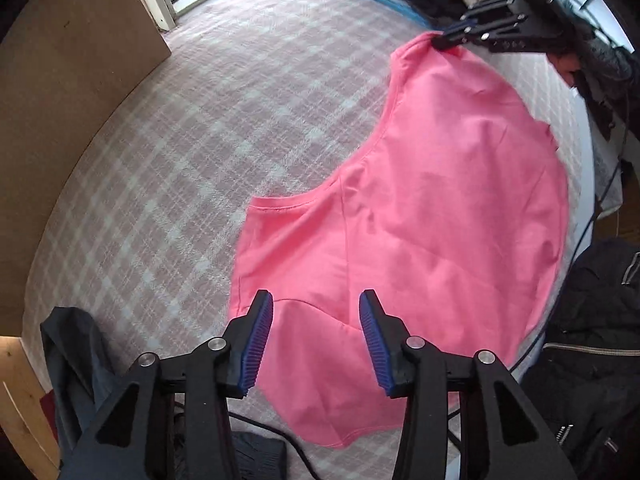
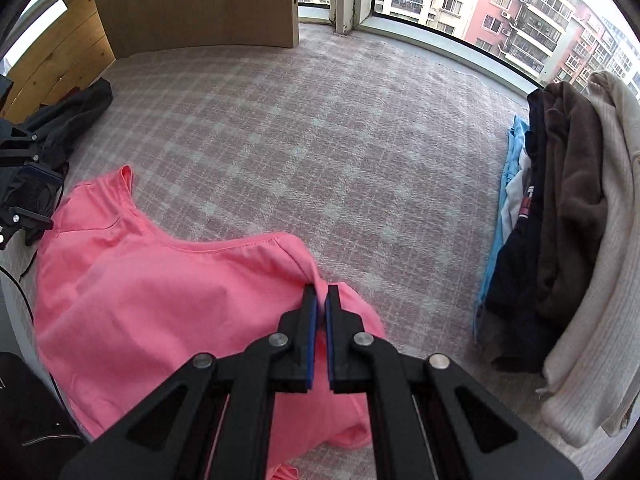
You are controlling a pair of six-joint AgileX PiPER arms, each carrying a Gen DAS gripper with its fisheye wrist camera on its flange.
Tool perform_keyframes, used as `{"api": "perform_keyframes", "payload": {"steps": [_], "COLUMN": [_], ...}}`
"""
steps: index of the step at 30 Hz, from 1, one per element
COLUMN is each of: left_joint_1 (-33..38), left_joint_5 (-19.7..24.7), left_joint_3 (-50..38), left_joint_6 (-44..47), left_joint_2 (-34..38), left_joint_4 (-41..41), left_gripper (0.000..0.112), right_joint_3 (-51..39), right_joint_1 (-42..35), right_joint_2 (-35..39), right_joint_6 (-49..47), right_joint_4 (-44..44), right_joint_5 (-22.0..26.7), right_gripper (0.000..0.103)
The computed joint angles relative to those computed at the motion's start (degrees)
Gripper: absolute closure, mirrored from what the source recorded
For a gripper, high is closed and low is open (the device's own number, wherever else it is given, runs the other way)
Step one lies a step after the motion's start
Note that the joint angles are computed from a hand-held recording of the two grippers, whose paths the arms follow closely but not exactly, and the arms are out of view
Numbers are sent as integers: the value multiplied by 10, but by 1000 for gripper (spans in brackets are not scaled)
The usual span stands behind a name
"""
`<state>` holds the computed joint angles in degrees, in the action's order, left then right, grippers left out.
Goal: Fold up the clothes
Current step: 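Lower the held shirt onto the rug with both grippers, spreading it out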
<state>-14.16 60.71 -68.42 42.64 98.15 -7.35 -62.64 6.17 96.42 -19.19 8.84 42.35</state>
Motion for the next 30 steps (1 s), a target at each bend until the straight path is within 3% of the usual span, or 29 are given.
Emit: {"api": "perform_keyframes", "payload": {"steps": [3,5,7,8,11,16,22,25,30], "left_joint_1": [-10,-11,-15,-19,-18,13,123,132,95], "left_joint_5": [3,9,13,12,-11,-17,50,63,-13], "left_joint_3": [-21,-32,-33,-30,-8,9,-98,-182,-275], "left_joint_6": [-23,-30,-38,-46,-66,-70,-10,-2,-43], "left_joint_2": [34,52,63,65,44,-66,-171,-158,-49], "left_joint_4": [7,10,20,29,37,15,-26,-36,24], "left_gripper": [70,76,107,110,110,110,110,110,110], "right_joint_3": [5,5,1,2,14,16,-29,-118,-287], "right_joint_1": [-5,-4,-2,-4,-11,-20,-32,-28,-8], "right_joint_2": [-4,-8,-12,-12,-18,-60,-166,-164,-46], "right_joint_6": [-10,-9,-4,-6,-13,-18,-6,7,45], "right_joint_4": [6,2,-2,2,11,28,47,26,-56], "right_joint_5": [0,2,10,9,2,15,50,75,62], "right_gripper": [99,99,99,99,99,99,99,99,99]}}
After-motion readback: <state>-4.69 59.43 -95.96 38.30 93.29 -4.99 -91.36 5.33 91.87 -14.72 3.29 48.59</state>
